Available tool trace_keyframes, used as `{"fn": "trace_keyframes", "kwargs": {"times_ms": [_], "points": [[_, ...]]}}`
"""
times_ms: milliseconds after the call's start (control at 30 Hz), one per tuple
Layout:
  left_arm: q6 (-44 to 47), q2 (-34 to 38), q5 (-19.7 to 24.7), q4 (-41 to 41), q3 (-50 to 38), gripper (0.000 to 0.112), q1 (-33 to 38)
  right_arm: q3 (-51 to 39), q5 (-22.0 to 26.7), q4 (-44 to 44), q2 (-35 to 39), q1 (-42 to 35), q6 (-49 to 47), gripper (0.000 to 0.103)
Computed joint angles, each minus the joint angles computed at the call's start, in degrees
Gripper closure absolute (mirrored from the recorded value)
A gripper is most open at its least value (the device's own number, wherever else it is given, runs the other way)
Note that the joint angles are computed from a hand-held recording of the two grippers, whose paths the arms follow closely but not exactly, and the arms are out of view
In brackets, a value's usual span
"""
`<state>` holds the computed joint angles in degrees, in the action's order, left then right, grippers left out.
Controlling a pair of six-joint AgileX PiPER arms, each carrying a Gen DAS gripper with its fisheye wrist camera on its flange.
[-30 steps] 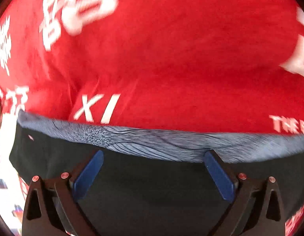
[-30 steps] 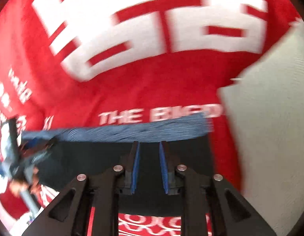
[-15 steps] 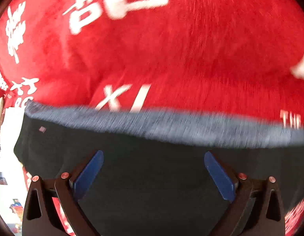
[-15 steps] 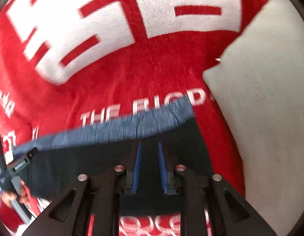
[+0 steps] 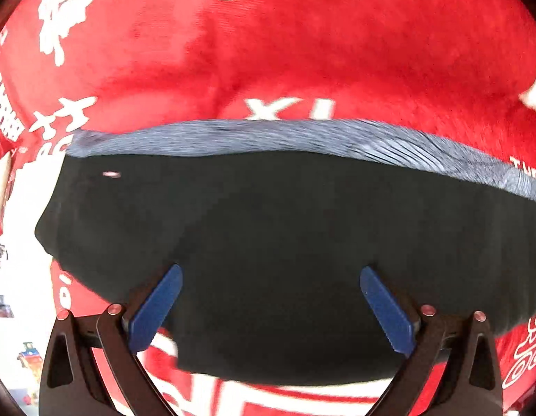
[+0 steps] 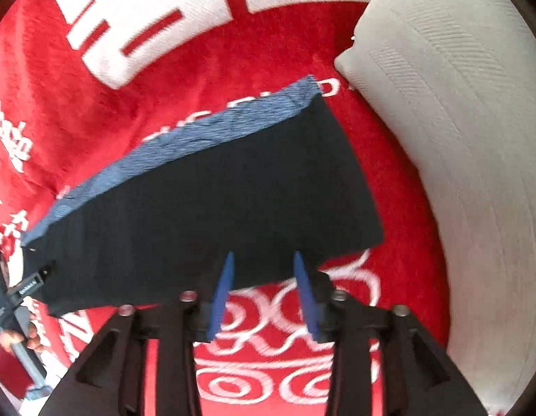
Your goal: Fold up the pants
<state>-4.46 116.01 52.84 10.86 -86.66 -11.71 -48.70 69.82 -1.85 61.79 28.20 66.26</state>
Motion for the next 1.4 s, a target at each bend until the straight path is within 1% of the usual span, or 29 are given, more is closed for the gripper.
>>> {"fn": "trace_keyframes", "kwargs": {"times_ms": [100,133,200,233,300,367,400,467,500,567,633,700,767,800,833,900,933,967,1033,1067,1100,1133,1167,1200,1233,1300,1333,1367,1400], "points": [[4.0,0.3,0.6,-0.6,-2.0,0.009,5.2,-2.7,-2.9,1.5,0.7,4.9,5.1,0.056],[5.6,1.2,1.1,-0.9,-3.6,0.009,7.3,-3.1,-5.5,2.2,1.6,7.3,7.5,0.056],[7.7,0.8,1.3,-1.2,-3.4,0.009,9.9,-4.6,-13.3,3.5,6.1,12.9,12.4,0.056],[9.6,2.1,1.6,-1.3,-5.1,0.009,11.8,-5.3,-17.2,3.9,8.4,15.6,14.7,0.056],[12.7,3.1,2.1,-2.3,-6.9,0.009,13.8,-7.1,-26.7,4.8,14.0,20.0,18.5,0.056],[17.3,4.4,2.2,-3.7,-8.7,0.009,15.7,-9.0,-38.2,6.0,21.2,23.8,22.4,0.056],[19.2,5.4,2.2,-4.3,-9.9,0.009,16.4,-10.0,-41.9,6.2,23.2,25.2,24.3,0.056],[23.2,6.8,2.0,-5.6,-11.4,0.009,17.7,-13.5,-50.9,5.5,31.8,27.8,28.2,0.056],[24.8,7.2,1.8,-6.1,-11.5,0.009,18.2,-14.9,-53.3,5.4,34.5,28.6,29.5,0.056],[27.2,8.0,1.5,-7.2,-12.0,0.009,19.0,-16.8,-60.7,9.0,40.7,28.8,29.1,0.056],[29.0,7.9,1.4,-8.8,-11.3,0.009,19.5,-18.4,-64.3,9.9,44.4,29.0,29.8,0.056],[30.3,8.1,1.1,-9.9,-11.0,0.009,19.9,-20.7,-64.5,8.6,47.0,28.8,31.0,0.056],[31.7,8.1,0.8,-11.0,-10.2,0.009,20.1,-22.2,-64.3,4.4,48.6,28.9,35.0,0.056],[32.1,8.0,0.7,-11.4,-9.8,0.009,20.2,-22.3,-64.0,4.1,48.6,28.8,35.0,0.056],[32.5,8.1,0.8,-11.8,-9.6,0.009,20.2,-22.3,-63.7,1.6,48.5,28.8,37.3,0.056],[32.8,7.8,1.1,-12.5,-9.2,0.009,20.1,-22.1,-63.5,1.4,48.4,28.6,38.2,0.056],[33.6,7.5,1.2,-13.5,-8.9,0.009,20.2,-22.3,-63.4,-0.5,48.5,28.6,40.7,0.056],[34.0,7.0,1.0,-14.1,-8.5,0.009,20.2,-22.4,-62.8,-4.6,48.3,28.8,45.3,0.056],[34.6,6.4,0.9,-15.0,-7.9,0.009,20.0,-24.3,-60.5,-8.5,49.0,28.7,49.6,0.056],[34.5,6.2,1.0,-15.1,-7.7,0.009,19.8,-24.7,-59.5,-9.4,48.9,28.5,50.9,0.065],[34.7,6.0,1.1,-15.2,-7.4,0.009,19.5,-25.4,-58.2,-8.3,49.0,28.2,50.0,0.089],[35.0,5.5,0.8,-15.2,-6.6,0.009,19.2,-27.6,-54.6,-5.5,49.5,27.7,46.8,0.099],[35.3,4.8,0.2,-14.9,-5.5,0.009,19.0,-29.2,-51.7,-3.8,49.7,27.3,44.0,0.098],[35.9,3.8,-0.7,-14.4,-3.4,0.009,18.7,-30.3,-50.3,-4.0,49.8,27.3,43.6,0.099],[36.7,2.7,-1.6,-13.9,-1.1,0.009,18.5,-32.5,-46.9,-4.8,49.9,28.0,43.4,0.099],[37.7,0.5,-5.4,-11.3,4.9,0.009,17.8,-34.1,-43.7,-5.9,50.4,29.1,44.1,0.099],[38.8,-1.3,-9.7,-10.4,9.6,0.009,17.8,-33.7,-43.6,-5.7,50.5,29.7,44.7,0.099],[40.2,-2.9,-13.1,-11.8,12.7,0.009,18.4,-32.3,-44.8,-4.6,50.8,30.2,45.5,0.099],[41.5,-3.8,-15.0,-13.0,14.4,0.009,18.8,-30.6,-46.7,-4.8,50.9,30.7,47.4,0.099]]}}
